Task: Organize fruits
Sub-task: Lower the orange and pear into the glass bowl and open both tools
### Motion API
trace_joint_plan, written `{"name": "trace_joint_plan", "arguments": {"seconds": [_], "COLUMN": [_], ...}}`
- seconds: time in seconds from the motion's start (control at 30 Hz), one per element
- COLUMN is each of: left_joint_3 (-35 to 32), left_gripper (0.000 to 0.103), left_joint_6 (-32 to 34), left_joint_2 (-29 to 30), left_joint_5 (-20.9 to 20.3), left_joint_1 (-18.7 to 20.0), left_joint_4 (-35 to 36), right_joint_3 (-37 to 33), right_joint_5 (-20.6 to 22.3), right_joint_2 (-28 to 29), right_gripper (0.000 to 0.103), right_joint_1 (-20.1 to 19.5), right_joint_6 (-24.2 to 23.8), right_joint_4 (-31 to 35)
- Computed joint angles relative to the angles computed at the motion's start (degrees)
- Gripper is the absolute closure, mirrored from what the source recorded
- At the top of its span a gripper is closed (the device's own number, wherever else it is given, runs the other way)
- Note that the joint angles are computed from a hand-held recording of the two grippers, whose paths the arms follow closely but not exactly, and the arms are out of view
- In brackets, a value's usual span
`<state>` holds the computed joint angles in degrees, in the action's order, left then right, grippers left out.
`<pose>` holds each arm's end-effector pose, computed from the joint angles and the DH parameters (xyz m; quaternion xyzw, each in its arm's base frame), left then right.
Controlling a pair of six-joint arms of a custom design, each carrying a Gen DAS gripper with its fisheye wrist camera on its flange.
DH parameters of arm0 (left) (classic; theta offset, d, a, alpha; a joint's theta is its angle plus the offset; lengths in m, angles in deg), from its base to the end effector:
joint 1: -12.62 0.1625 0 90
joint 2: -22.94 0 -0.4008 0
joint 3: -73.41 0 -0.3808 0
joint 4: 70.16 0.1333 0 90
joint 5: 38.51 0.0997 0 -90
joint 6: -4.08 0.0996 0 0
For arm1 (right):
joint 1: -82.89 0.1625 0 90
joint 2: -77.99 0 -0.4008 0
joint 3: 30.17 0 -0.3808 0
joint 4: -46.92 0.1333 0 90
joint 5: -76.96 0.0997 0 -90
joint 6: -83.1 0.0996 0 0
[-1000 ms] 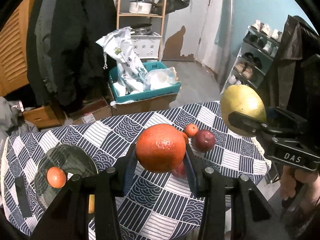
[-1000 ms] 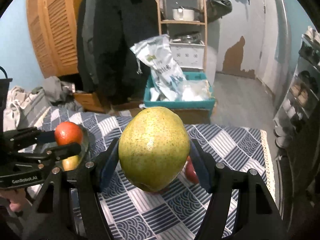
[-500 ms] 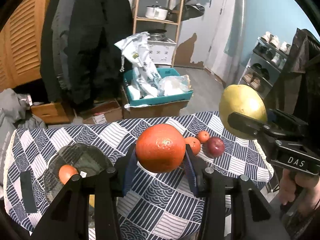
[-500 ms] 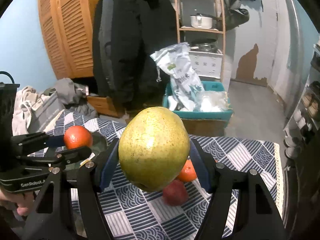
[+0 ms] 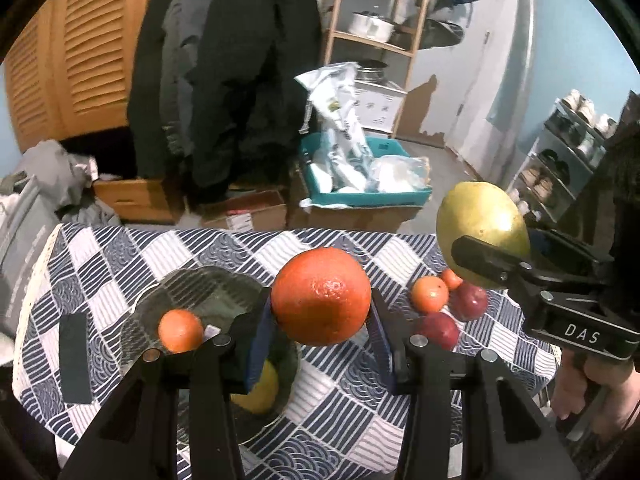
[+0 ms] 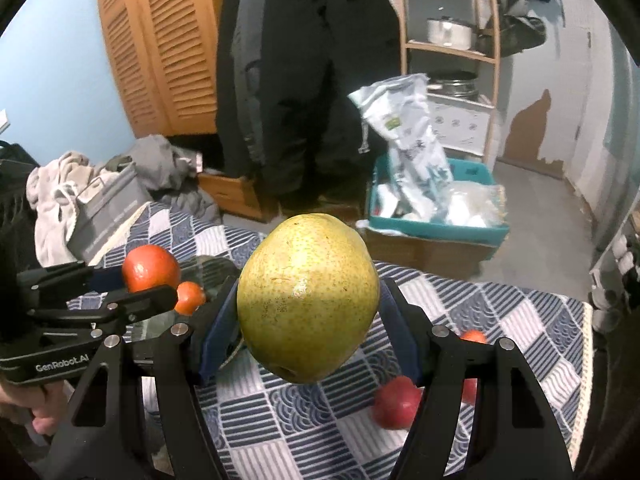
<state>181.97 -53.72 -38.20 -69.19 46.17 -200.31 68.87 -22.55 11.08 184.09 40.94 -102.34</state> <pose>-0.3320 -0.4829 0.1701 0.0212 0.8675 -0.3849 0.3143 0.2337 -0.5788 0.2867 0.4176 -0.8743 0.2038 0.1400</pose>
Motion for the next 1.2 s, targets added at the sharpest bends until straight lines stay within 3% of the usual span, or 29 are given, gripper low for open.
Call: {"name": "trace_joint_plan", "arguments": {"seconds": [0.6,0.9,1.2], "left_joint_3": [6.44,9.96,11.10], "left_gripper": [0.057,0.057,0.057], "left_joint_6": [-19.17,-23.77,-23.92], "left_joint_2": [-9.12,-11.96,-11.86], "left_joint_5": [-0.57,-3.59,-6.39], "left_joint_1": [4.20,6.39,8.74], "left_joint_4": [18.47,20.38,19.96], "right_joint_3": [-2.52,-2.20,-2.02], "right_joint_5": [-3.37,-6.35,-9.38], "right_joint_2": [11.90,15.58,18.45], "right_gripper": [0.034,0.034,0.034], "right_joint_1": [3.15,4.24,4.96], "right_joint_6": [0.93,0.14,0.00], "right_joint_4": [1.67,2.67,2.90]}}
